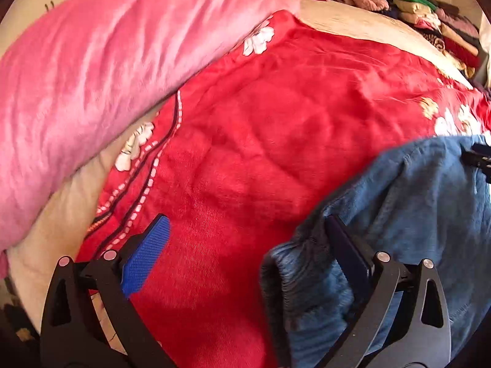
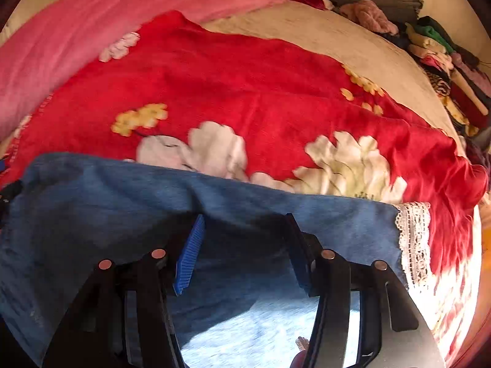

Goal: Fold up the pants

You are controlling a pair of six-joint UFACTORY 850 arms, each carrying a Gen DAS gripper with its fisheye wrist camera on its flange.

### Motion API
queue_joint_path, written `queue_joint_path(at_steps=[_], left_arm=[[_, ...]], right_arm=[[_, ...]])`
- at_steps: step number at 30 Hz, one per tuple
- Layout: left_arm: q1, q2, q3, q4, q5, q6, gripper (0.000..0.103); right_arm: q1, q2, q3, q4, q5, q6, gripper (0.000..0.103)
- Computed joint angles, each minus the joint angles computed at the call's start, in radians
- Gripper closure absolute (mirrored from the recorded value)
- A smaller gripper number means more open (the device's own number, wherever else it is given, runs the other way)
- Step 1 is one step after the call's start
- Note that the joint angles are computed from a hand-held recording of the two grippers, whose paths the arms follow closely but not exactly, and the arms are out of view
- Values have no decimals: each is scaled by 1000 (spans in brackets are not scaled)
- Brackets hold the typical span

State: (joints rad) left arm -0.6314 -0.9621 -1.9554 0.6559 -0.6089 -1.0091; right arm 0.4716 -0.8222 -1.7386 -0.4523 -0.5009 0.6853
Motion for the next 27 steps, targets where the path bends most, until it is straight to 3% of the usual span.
queue_joint_path(at_steps=[3,7,10,12,19,22,27], left_arm=[[27,31,62,-57,107,10,9],[31,91,135,-58,196,0,11],[30,155,219,-85,333,34,12],[30,166,232,-200,383,167,14],[29,77,122,-371,303,395,39],[35,50,94,-456,291,488,69],[33,75,130,-463,332,511,85]], right_arm=[[-15,23,29,51,53,-4,44],[-9,114,133,58,216,-72,42],[14,119,116,131,236,-242,42],[29,95,71,167,203,-353,42],[69,-25,-114,191,68,-494,43],[86,-81,-176,129,7,-506,43],[98,-140,-248,84,-32,-549,43]])
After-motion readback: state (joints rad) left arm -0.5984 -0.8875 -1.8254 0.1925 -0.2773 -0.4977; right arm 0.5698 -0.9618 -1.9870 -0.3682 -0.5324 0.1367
